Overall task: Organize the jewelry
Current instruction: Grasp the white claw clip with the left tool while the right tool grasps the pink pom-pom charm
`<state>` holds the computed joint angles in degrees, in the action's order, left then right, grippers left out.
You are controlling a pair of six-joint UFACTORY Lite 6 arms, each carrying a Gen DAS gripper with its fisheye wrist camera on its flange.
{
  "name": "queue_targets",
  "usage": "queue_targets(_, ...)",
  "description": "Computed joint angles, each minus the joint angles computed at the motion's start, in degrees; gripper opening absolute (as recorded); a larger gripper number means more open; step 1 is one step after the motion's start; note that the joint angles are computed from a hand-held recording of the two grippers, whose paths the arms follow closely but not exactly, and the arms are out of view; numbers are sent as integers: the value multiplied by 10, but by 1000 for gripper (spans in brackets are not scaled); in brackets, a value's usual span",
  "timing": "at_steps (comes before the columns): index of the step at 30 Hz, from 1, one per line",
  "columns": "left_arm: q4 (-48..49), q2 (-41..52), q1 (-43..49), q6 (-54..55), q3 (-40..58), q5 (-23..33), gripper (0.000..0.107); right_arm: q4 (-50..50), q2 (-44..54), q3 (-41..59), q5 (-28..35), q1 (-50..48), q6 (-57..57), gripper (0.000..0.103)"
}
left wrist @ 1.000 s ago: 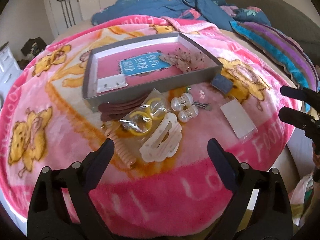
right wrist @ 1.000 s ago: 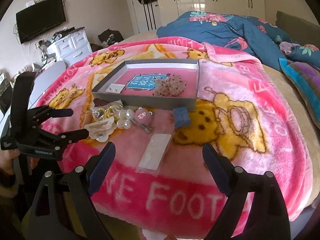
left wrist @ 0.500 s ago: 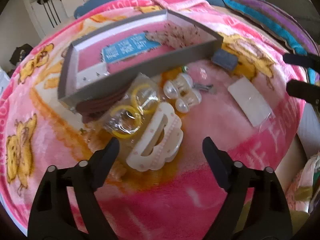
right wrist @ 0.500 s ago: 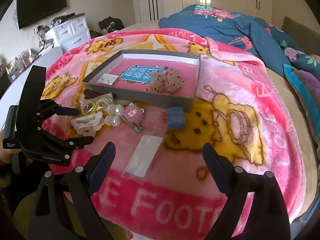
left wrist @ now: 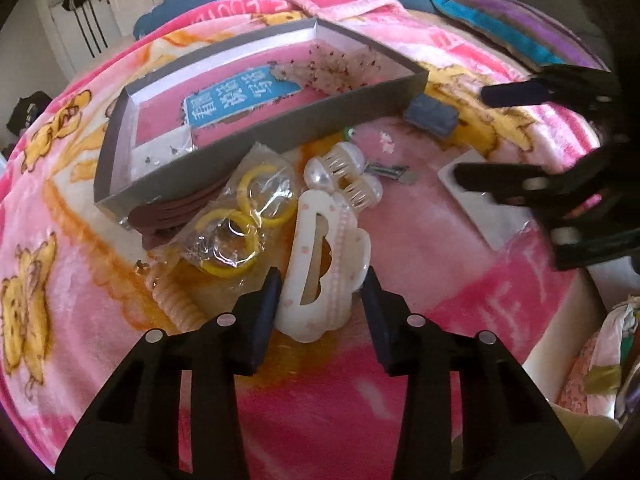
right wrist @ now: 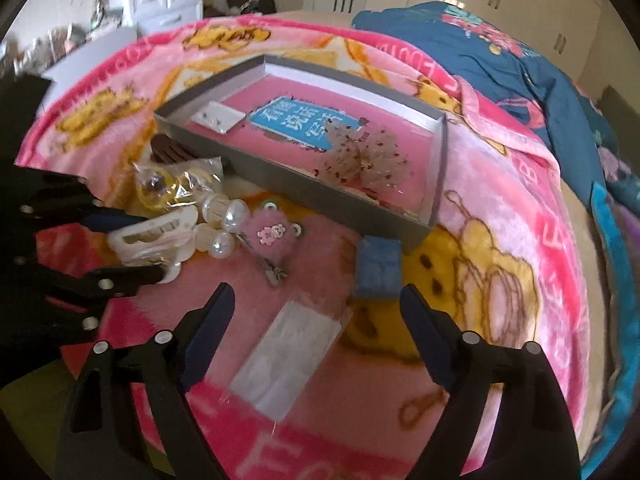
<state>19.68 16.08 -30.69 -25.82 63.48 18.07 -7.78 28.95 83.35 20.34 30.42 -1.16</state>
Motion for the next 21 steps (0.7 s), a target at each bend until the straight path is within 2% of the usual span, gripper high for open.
queue_targets(5, -66, -28, 14, 53, -23, -22, 28, -23, 80, 96, 33, 17, -3, 76)
queue_targets(11, -167, -49, 33, 141, -41, -39, 28, -8, 200, 245, 90, 26, -51, 57)
queue_targets(14, -204, -56, 38, 175, -46, -45, 28, 70, 231, 284, 105, 17, -121, 40)
queue_targets(17, -241, -56, 41, 212, -47, -46, 28, 122, 215, 250, 75, 9, -153, 37)
queue_targets(19, -251, -56, 43, 221, -48, -48, 28, 196, 171, 181, 31, -5, -200, 34)
queue_targets(21, -249, -60, 43, 218, -51, -51, 28, 254, 127, 114, -8, -14, -236, 21)
